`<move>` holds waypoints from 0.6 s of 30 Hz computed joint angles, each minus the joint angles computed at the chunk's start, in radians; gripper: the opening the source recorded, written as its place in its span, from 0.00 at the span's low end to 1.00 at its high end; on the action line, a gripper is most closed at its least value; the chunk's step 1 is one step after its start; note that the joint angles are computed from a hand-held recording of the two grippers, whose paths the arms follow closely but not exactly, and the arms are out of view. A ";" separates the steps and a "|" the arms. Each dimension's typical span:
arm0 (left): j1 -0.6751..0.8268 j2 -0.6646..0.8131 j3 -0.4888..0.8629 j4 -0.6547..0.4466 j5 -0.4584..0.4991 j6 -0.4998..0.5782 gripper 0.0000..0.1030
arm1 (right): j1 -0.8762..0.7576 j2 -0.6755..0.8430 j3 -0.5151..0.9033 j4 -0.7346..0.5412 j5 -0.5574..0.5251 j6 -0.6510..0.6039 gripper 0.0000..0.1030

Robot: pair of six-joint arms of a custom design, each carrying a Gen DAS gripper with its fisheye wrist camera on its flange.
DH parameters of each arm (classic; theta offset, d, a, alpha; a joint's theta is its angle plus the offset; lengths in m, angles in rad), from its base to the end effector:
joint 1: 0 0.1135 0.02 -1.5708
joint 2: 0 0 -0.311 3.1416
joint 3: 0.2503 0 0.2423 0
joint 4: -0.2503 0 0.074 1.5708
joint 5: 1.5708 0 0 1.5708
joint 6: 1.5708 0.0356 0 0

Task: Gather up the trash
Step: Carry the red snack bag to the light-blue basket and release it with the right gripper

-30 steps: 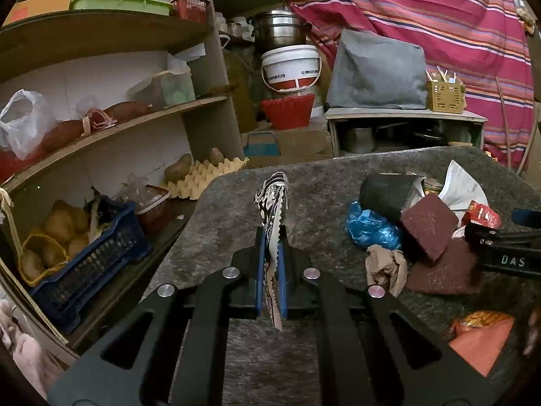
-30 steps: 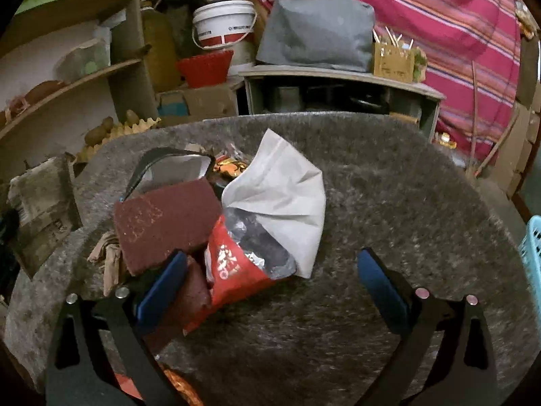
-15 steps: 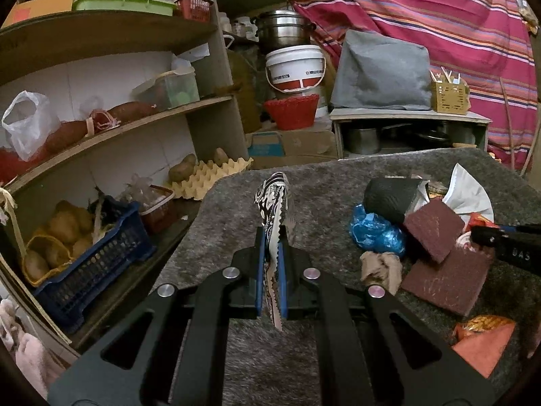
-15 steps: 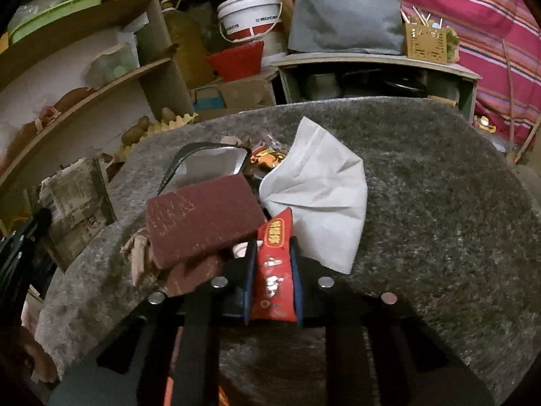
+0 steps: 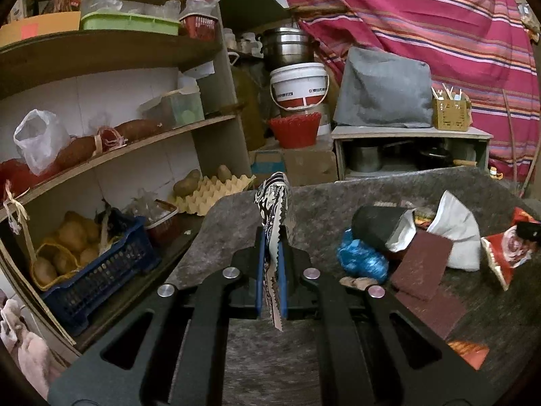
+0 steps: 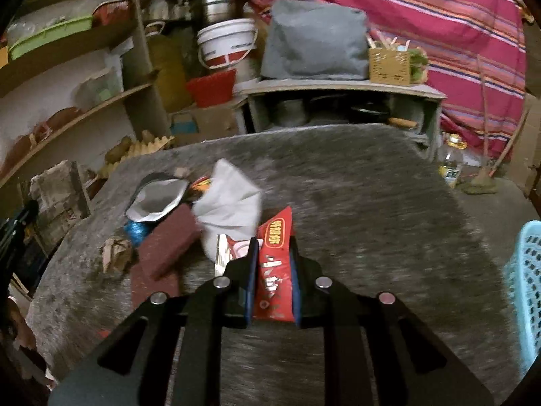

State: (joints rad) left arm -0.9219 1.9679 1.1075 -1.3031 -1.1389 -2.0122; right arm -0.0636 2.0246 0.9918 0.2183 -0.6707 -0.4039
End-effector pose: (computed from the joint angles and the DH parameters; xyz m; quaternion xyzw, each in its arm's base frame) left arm 0.2005 -0.2109 0.1877 -0.2830 0.7704 0.2980 0.4874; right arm 0.3987 -0.0032 0.1481 -0.2683 0.8443 0.2168 0.4100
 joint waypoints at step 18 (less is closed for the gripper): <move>-0.031 0.153 0.449 0.414 -0.077 0.687 0.05 | -0.338 0.128 0.373 -0.176 -0.072 -0.032 0.16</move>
State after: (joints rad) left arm -0.9533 2.1208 1.5562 -0.8895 -1.2161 -1.3247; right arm -0.4018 2.1530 1.3645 0.0426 -0.7422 -0.4356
